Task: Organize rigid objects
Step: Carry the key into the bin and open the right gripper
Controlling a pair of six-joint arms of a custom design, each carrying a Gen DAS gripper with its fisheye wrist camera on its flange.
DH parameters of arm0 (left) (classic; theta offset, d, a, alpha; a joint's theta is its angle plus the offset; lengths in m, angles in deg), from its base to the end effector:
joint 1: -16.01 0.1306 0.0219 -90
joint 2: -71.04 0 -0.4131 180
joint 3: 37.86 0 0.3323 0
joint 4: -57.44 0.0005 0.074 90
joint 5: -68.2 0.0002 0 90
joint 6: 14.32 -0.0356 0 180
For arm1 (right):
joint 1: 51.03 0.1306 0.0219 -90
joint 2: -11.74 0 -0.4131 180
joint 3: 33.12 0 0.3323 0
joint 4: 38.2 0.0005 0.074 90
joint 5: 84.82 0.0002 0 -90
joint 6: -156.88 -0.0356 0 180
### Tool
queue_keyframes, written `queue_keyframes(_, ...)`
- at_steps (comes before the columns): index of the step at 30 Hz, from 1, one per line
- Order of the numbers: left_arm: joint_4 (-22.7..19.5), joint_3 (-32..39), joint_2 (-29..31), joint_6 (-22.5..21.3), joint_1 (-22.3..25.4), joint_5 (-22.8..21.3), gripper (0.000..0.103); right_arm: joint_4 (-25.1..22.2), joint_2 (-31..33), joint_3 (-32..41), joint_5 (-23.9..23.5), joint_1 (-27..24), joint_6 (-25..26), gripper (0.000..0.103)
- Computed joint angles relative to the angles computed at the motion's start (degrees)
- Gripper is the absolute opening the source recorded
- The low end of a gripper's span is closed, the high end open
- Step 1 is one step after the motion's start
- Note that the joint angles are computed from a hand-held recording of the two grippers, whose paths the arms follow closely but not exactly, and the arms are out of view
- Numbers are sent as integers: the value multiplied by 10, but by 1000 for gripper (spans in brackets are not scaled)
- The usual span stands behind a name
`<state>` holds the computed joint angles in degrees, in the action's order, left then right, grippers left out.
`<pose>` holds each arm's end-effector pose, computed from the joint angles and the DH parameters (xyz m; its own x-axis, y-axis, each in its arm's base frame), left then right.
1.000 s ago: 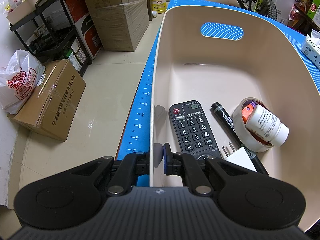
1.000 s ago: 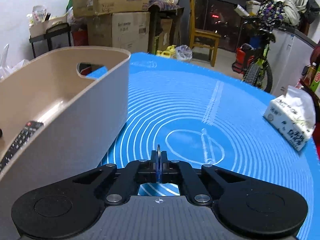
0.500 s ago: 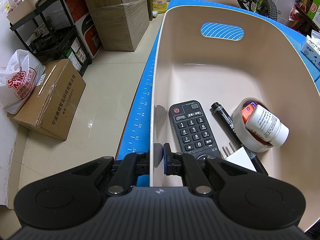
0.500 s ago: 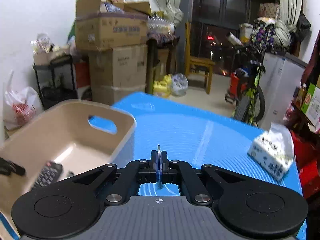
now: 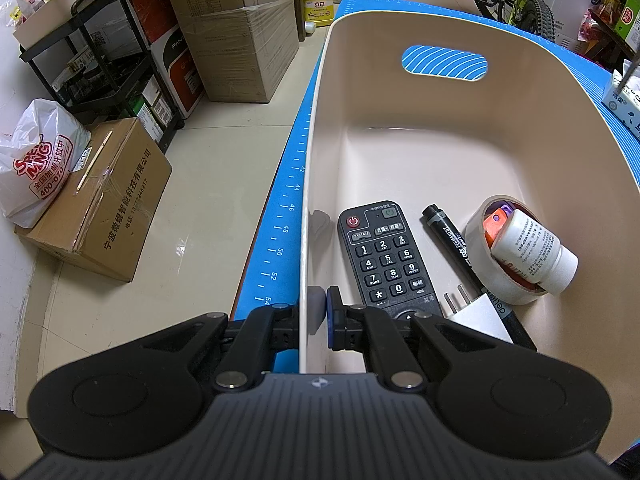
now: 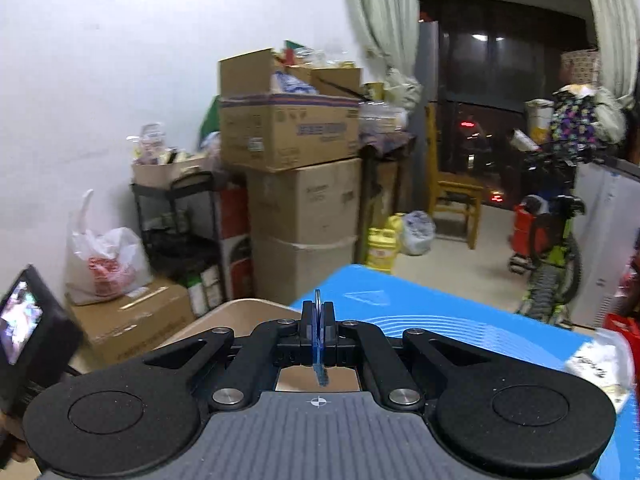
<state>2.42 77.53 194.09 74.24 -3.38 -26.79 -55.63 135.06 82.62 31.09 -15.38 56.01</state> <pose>0.5919 -0.2056 0.3352 -0.8304 0.3188 -0.4569 0.3140 0.9452 0.0888 0.5572 0.3799 0.3870 -0.3756 -0.0606 -0.9248 -0.1341 0.9909 -0.0105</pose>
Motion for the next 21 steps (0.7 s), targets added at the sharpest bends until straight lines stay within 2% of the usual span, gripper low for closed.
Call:
queue_keyframes(8,0,0,0,1,0,0,9,-87,57,66,-43,16,-25,13)
queue_keyframes(15,1,-1,0,1,-1,-1,8,-151,87,89,-58,19,-63,13)
queue_keyframes(20,3,-3,1,3,-1,-1,8,-216,114,127,-71,19,-99,14)
queue_keyframes(21,3,-3,1,4,-1,0,8,-213,114,123,-74,19,-102,14)
